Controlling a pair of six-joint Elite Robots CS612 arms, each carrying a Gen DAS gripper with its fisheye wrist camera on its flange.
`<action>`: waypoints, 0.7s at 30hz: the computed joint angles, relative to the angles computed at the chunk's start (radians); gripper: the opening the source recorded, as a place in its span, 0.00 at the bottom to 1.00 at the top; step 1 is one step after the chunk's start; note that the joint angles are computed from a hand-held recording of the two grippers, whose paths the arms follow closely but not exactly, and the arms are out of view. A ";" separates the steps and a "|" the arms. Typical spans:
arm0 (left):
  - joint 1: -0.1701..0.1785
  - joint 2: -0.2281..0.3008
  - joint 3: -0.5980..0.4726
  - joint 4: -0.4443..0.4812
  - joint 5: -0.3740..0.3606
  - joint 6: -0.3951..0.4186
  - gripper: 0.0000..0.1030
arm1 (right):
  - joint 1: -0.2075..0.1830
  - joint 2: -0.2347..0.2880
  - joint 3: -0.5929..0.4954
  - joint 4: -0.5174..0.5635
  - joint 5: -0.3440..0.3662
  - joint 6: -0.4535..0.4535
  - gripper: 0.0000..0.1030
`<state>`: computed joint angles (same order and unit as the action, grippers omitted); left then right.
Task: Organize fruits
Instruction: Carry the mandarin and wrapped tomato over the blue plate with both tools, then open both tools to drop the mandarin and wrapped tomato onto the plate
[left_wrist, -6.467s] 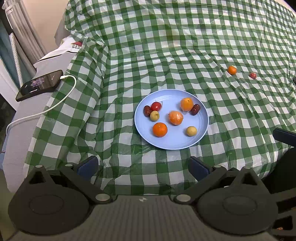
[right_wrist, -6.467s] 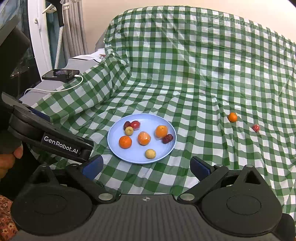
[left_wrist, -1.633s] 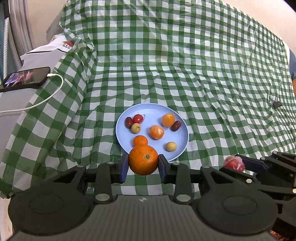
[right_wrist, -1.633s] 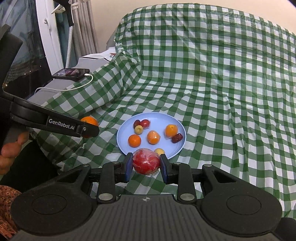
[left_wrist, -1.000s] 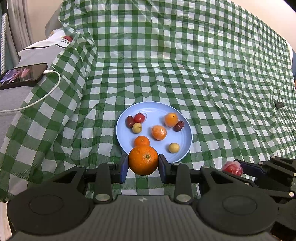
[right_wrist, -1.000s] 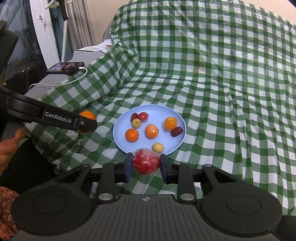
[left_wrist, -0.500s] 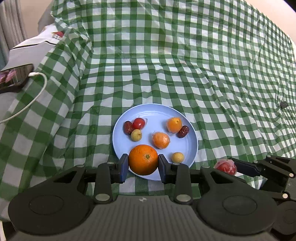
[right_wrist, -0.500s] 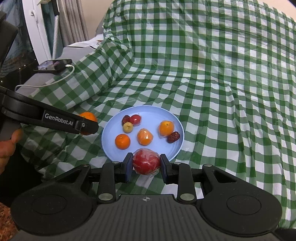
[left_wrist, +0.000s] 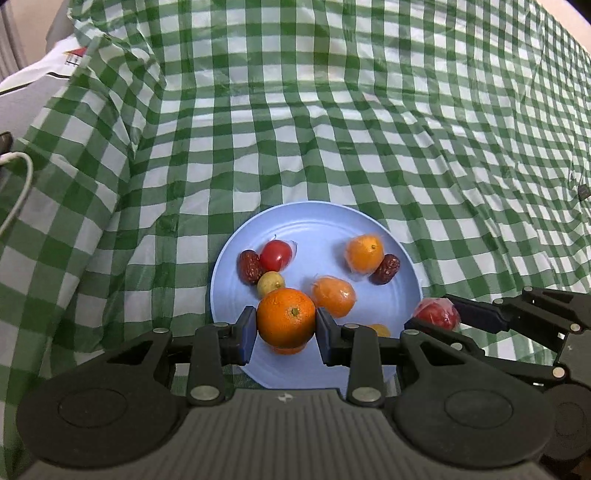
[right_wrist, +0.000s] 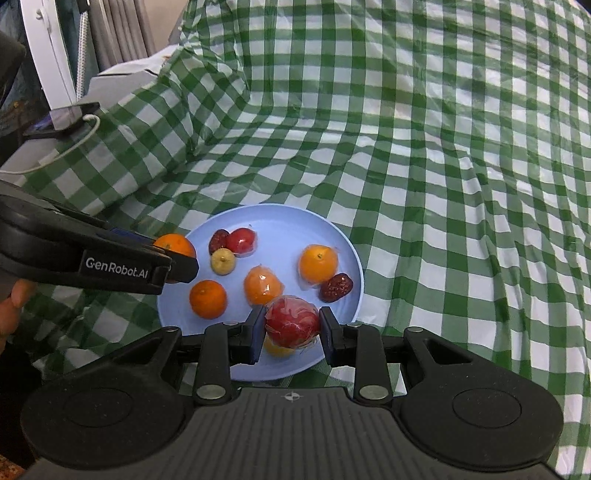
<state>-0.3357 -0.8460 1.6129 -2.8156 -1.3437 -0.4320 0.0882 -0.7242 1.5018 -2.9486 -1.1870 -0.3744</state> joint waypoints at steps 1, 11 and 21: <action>0.002 0.005 -0.007 0.005 -0.002 0.002 0.36 | 0.002 0.004 -0.006 0.006 -0.003 -0.001 0.31; 0.015 0.048 -0.063 0.061 -0.006 0.029 0.37 | 0.013 0.041 -0.070 0.085 -0.001 -0.029 0.32; 0.003 -0.007 -0.006 0.042 0.041 0.011 1.00 | 0.004 -0.007 -0.005 0.030 -0.014 -0.033 0.91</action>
<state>-0.3330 -0.8527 1.6064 -2.7737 -1.3030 -0.4212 0.0922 -0.7307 1.4968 -2.9189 -1.2011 -0.4071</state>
